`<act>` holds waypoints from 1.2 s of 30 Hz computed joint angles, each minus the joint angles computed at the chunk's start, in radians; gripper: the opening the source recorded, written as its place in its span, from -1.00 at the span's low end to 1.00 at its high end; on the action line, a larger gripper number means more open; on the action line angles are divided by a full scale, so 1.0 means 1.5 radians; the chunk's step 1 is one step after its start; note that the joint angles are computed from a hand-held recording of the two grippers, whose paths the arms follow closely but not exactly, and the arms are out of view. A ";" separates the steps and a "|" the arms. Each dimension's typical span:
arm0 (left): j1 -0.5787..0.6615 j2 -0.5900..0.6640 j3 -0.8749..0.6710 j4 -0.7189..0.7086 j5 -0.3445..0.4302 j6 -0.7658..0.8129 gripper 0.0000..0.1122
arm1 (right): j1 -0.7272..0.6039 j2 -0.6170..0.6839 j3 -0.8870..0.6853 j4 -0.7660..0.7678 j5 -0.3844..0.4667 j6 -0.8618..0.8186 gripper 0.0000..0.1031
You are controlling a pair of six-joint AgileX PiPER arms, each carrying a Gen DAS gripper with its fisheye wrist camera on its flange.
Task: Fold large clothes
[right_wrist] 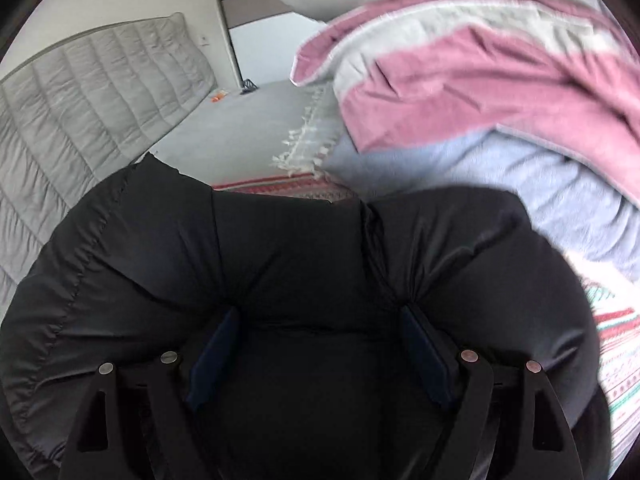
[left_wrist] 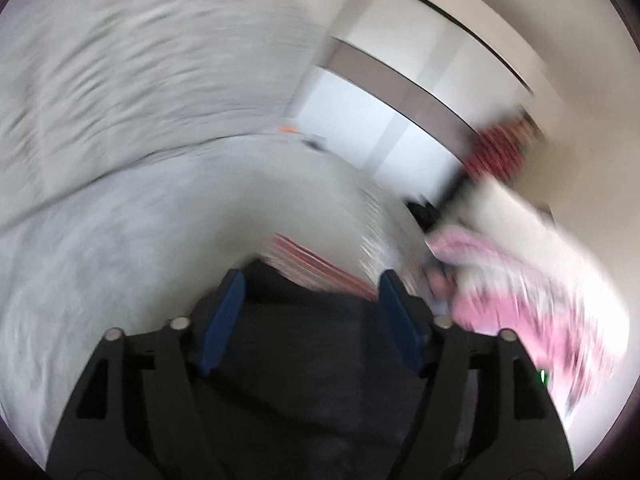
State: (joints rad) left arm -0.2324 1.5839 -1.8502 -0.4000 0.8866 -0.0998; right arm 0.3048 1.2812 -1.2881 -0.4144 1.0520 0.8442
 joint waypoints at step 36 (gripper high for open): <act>-0.204 0.182 0.050 0.291 -0.101 -0.126 0.42 | -0.084 0.033 0.097 0.036 -0.115 -0.037 0.72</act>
State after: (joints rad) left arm -0.5386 1.8575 -1.7750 0.0362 0.7359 -0.2893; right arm 0.1789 1.3307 -1.1431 -0.3598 0.8794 0.7885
